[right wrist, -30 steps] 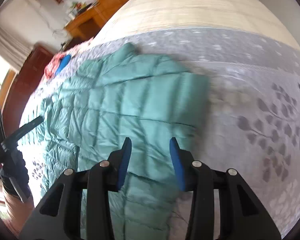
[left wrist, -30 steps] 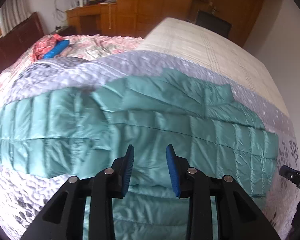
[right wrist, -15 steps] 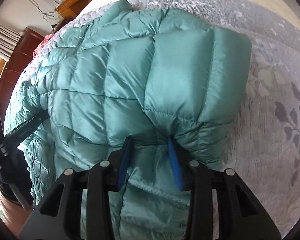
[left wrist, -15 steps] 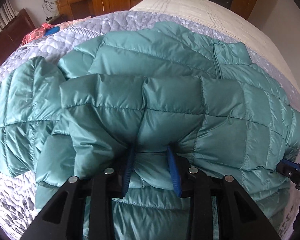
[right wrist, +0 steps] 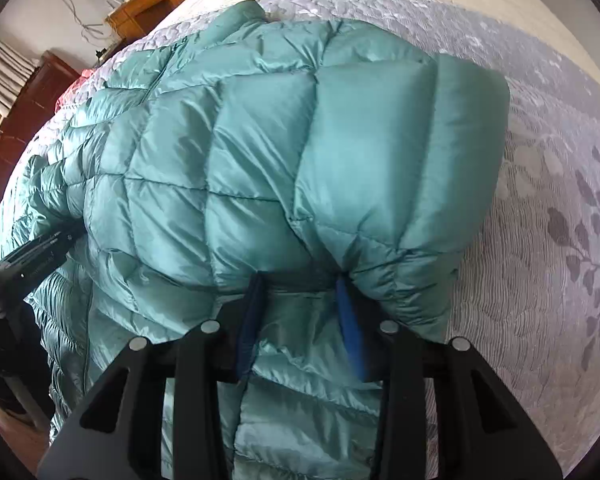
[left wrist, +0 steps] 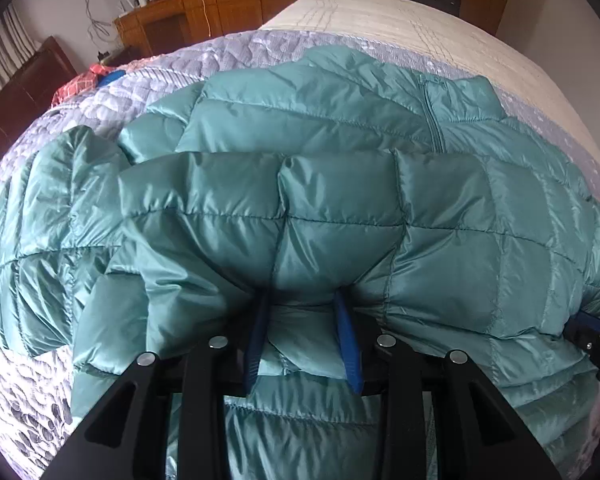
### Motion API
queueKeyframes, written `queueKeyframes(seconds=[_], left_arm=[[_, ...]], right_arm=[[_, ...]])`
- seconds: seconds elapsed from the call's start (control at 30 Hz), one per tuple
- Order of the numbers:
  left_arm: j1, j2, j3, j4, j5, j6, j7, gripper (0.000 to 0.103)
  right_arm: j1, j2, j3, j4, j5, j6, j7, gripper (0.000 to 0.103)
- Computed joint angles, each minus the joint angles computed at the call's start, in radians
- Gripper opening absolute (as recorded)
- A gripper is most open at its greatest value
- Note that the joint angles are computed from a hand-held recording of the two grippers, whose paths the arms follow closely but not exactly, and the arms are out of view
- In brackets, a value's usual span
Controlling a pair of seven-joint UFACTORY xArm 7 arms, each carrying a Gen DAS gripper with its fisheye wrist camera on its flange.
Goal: Fold large clothes
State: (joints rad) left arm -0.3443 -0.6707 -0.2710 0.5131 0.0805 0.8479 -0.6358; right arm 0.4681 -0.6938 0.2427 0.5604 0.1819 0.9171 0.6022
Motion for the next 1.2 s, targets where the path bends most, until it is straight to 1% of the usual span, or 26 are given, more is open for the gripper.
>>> queueKeyframes(seconds=[0.03, 0.07, 0.1, 0.13, 0.17, 0.2, 0.27, 0.3, 0.37, 0.4, 0.43, 0.5, 0.57, 0.6, 0.67, 0.73, 0.8, 0.9, 0.97, 1.0, 1.07, 1.1, 1.2], left_arm=[[-0.011, -0.024, 0.007, 0.006, -0.013, 0.033, 0.004, 0.035], [-0.012, -0.054, 0.017, 0.007, -0.018, 0.054, 0.009, 0.035], [-0.013, -0.104, 0.029, 0.001, -0.025, 0.07, 0.015, 0.04], [-0.011, -0.175, 0.041, -0.012, -0.029, 0.086, 0.017, 0.044], [-0.005, -0.239, 0.053, -0.022, -0.033, 0.109, 0.023, 0.053], [0.0, -0.299, 0.069, -0.031, -0.039, 0.137, 0.035, 0.058], [0.033, -0.429, 0.102, -0.043, -0.031, 0.227, 0.071, 0.059], [0.057, -0.486, 0.118, -0.049, -0.024, 0.27, 0.089, 0.065], [0.128, -0.613, 0.177, -0.064, 0.004, 0.377, 0.136, 0.069], [0.169, -0.657, 0.208, -0.066, 0.022, 0.422, 0.158, 0.069], [0.226, -0.705, 0.253, -0.07, 0.061, 0.474, 0.187, 0.07], [0.324, -0.752, 0.33, -0.072, 0.122, 0.527, 0.235, 0.07], [0.44, -0.772, 0.429, -0.07, 0.205, 0.556, 0.28, 0.07], [0.488, -0.766, 0.472, -0.065, 0.236, 0.555, 0.297, 0.07], [0.583, -0.741, 0.579, -0.049, 0.294, 0.529, 0.322, 0.07], [0.645, -0.705, 0.668, -0.026, 0.319, 0.486, 0.343, 0.07], [0.683, -0.655, 0.749, 0.002, 0.308, 0.437, 0.352, 0.07], [0.691, -0.565, 0.826, 0.024, 0.258, 0.335, 0.355, 0.07], [0.686, -0.491, 0.853, 0.036, 0.22, 0.269, 0.355, 0.07], [0.698, -0.47, 0.863, 0.043, 0.209, 0.264, 0.365, 0.07], [0.701, -0.405, 0.898, 0.053, 0.17, 0.227, 0.376, 0.07], [0.717, -0.4, 0.904, 0.048, 0.155, 0.225, 0.386, 0.069], [0.729, -0.344, 0.929, 0.051, 0.108, 0.173, 0.418, 0.068]], right_arm=[[-0.001, -0.031, -0.001, 0.007, 0.003, 0.014, 0.015, 0.039], [0.003, -0.066, -0.004, 0.003, 0.012, 0.004, 0.023, 0.04], [0.008, -0.104, -0.006, -0.002, 0.02, -0.009, 0.026, 0.041], [0.013, -0.135, -0.003, 0.008, 0.022, -0.005, 0.03, 0.044], [0.01, -0.147, 0.007, 0.025, 0.014, 0.015, 0.037, 0.045], [0.008, -0.155, 0.023, 0.05, 0.003, 0.047, 0.046, 0.046], [0.013, -0.159, 0.04, 0.075, 0.001, 0.075, 0.055, 0.046], [0.021, -0.158, 0.051, 0.089, 0.007, 0.09, 0.064, 0.046], [0.03, -0.146, 0.07, 0.106, 0.015, 0.102, 0.078, 0.046], [0.039, -0.139, 0.083, 0.114, 0.02, 0.103, 0.085, 0.046], [0.046, -0.136, 0.089, 0.122, 0.021, 0.114, 0.09, 0.046], [0.05, -0.1, 0.114, 0.139, 0.022, 0.108, 0.112, 0.048], [0.061, -0.082, 0.121, 0.148, 0.023, 0.103, 0.125, 0.048], [0.064, -0.067, 0.129, 0.156, 0.02, 0.098, 0.134, 0.048], [0.063, -0.039, 0.139, 0.174, 0.006, 0.096, 0.152, 0.048], [0.065, -0.015, 0.141, 0.184, -0.004, 0.091, 0.166, 0.048], [0.069, 0.001, 0.14, 0.188, -0.013, 0.088, 0.177, 0.048], [0.069, 0.026, 0.143, 0.195, -0.028, 0.089, 0.201, 0.048], [0.07, 0.036, 0.142, 0.194, -0.033, 0.091, 0.219, 0.048], [0.071, 0.04, 0.142, 0.195, -0.036, 0.092, 0.227, 0.048], [0.075, 0.043, 0.143, 0.195, -0.043, 0.097, 0.239, 0.048], [0.076, 0.044, 0.143, 0.195, -0.047, 0.101, 0.245, 0.048], [0.078, 0.045, 0.142, 0.195, -0.056, 0.113, 0.259, 0.048]])
